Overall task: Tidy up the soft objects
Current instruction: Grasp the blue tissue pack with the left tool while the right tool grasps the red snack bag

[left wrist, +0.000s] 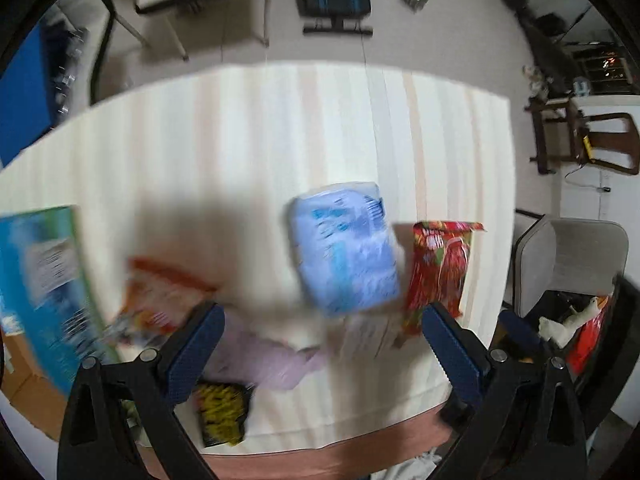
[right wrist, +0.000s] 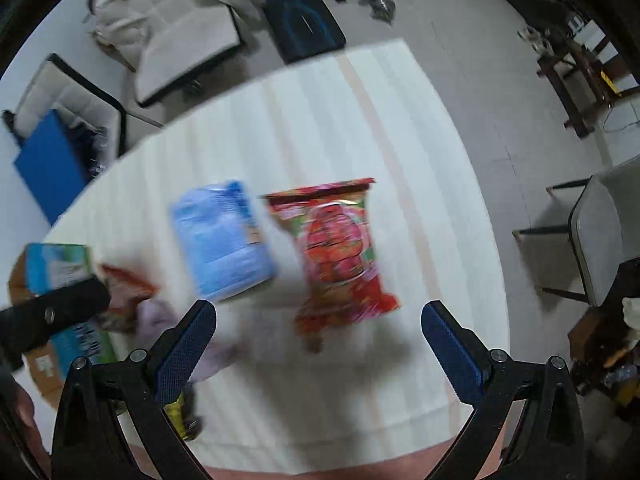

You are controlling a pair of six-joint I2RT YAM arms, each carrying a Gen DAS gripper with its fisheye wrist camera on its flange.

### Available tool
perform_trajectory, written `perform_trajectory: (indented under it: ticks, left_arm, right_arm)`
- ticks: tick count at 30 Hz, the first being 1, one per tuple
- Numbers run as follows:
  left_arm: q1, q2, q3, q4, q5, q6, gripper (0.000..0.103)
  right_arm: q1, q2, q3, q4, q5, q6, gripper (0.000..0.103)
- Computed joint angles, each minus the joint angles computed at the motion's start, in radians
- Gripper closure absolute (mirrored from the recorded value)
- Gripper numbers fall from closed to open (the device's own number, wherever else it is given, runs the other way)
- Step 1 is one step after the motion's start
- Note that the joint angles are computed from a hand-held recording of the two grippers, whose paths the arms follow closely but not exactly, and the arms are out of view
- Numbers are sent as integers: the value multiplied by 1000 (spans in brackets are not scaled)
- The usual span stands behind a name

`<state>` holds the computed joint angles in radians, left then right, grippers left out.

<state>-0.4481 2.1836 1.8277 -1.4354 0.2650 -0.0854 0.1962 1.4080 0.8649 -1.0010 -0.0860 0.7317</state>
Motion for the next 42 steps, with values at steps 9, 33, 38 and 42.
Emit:
perform_trajectory:
  ticks: [9, 33, 38, 42]
  left_arm:
    - [-72, 287, 191, -91, 11, -33, 2]
    - [-154, 85, -73, 133, -243, 52, 54]
    - [-170, 14, -142, 165, -244, 31, 67]
    - [-155, -82, -201, 176, -222, 36, 68]
  right_arm:
    - [-105, 150, -97, 167, -27, -139, 0]
    - [-94, 307, -63, 211, 23, -180, 30]
    - [-73, 329, -10, 174, 60, -184, 56]
    - [-51, 287, -20, 162, 55, -148, 58]
